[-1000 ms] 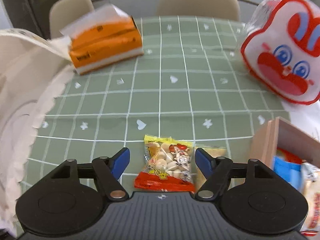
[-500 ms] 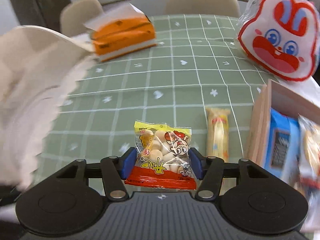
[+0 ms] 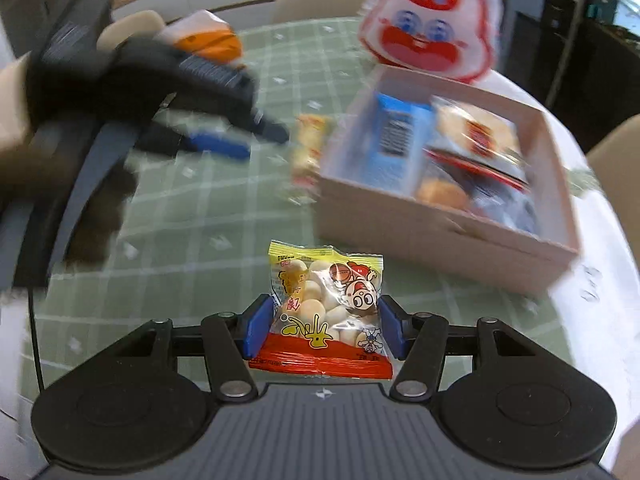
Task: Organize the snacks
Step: 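Grasp the yellow-red snack bag with the right while the left grasps the cereal bar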
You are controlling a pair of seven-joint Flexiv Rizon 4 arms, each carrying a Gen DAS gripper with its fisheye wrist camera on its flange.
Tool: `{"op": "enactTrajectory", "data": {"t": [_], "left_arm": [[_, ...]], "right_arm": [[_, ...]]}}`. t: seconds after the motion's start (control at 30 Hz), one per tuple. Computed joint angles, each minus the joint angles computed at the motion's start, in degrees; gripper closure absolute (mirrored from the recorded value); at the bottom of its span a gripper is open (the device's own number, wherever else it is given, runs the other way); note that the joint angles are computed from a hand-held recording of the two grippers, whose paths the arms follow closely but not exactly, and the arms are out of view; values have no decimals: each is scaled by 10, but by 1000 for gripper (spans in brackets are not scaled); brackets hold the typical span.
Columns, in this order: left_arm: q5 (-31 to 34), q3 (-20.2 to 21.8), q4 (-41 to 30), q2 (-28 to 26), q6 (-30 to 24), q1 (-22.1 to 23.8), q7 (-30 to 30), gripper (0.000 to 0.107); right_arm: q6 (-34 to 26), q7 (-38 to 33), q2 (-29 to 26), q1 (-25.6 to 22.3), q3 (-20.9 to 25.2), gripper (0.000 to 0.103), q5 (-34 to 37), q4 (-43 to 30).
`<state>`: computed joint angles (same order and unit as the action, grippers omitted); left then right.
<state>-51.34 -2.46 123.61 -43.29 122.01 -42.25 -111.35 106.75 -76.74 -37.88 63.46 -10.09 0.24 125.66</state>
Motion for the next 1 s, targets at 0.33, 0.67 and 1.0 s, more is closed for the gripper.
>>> {"op": "enactTrajectory", "data": {"t": [0.33,0.67,1.0], "left_arm": [[-208,290,-132,-115,-230,-256,153,66],[-114,266,-3,-39,-173,-311,109,75],[-122,118,107,50,-78,-308,58,74]], "right_arm": [[30,-9,-2,-51,28,46,31,29],[31,8,-12,6,17,46,57,27],[21,42,-28,94,-20,43,73,28]]}}
